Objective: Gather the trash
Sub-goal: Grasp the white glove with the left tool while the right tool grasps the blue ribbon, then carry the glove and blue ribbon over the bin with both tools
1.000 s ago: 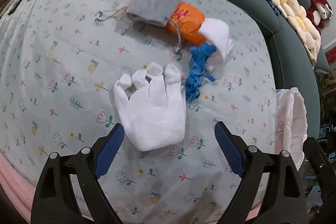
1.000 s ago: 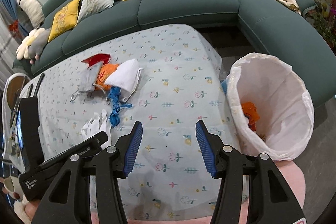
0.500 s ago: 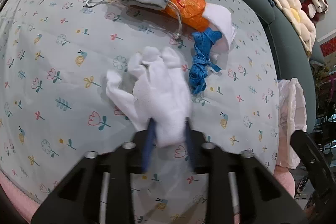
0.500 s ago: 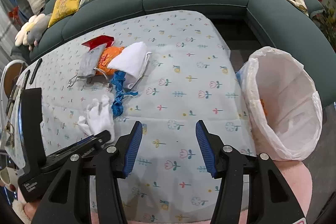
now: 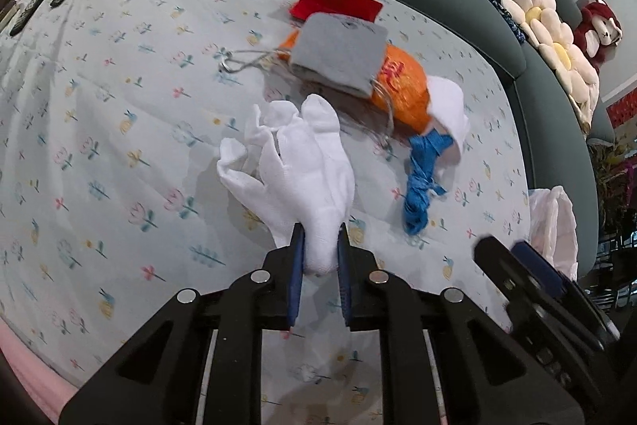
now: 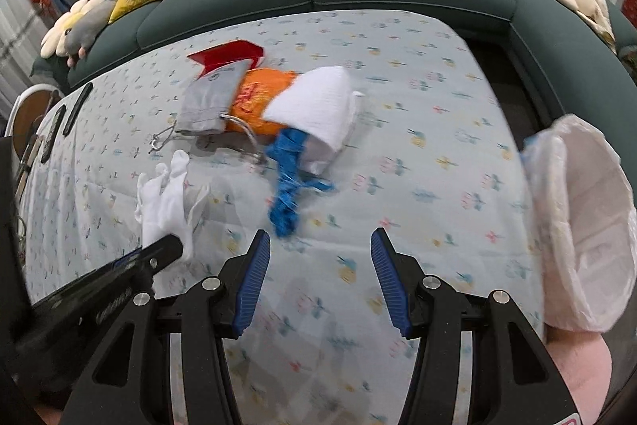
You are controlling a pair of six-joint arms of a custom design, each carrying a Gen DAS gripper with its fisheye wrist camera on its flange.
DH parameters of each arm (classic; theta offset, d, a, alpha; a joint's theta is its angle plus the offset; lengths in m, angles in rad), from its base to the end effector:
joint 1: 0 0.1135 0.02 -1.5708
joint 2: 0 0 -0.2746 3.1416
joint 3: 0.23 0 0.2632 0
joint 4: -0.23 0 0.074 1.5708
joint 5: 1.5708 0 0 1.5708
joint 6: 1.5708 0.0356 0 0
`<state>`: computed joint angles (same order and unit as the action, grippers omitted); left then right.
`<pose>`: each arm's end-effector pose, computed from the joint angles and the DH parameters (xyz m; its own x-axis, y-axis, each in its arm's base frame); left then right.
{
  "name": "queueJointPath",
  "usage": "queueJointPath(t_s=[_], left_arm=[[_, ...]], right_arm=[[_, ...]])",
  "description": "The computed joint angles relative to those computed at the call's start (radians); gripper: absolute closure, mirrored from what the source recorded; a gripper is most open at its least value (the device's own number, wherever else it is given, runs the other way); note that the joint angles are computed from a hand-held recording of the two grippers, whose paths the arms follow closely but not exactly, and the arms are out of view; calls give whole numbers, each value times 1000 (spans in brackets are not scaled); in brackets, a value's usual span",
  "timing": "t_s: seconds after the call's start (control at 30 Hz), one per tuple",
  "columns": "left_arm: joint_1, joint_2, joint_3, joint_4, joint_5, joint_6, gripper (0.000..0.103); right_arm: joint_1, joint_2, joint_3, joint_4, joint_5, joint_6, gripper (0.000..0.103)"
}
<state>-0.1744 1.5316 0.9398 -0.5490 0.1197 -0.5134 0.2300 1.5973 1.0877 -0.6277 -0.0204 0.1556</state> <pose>0.2957 -0.0564 0.1953 -0.8885 -0.3386 -0.3098 -0.2469 0.9217 -0.2993 0.3175 0.0751 0.2159 -0.9095 -0.0538 -0.4121 -0.0965 0.9918 0.0834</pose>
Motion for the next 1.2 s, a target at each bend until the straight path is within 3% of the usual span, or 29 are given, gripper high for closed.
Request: queueJointPath(t_s=[0.5, 0.57, 0.67, 0.7, 0.8, 1.2], left_arm=[[89, 96, 55, -13, 26, 74, 88], [86, 105, 59, -11, 26, 78, 88], [75, 115, 63, -9, 23, 81, 88], [72, 116, 64, -9, 23, 80, 88], [55, 114, 65, -10, 19, 75, 88], [-78, 62, 80, -45, -35, 29, 88]], right_arm=[[59, 291, 208, 0, 11, 78, 52], [61, 304, 203, 6, 6, 75, 58], [63, 323, 196, 1, -10, 68, 77], [61, 324, 191, 4, -14, 65, 82], [54, 296, 152, 24, -25, 56, 85], [-28, 77, -48, 14, -104, 29, 87]])
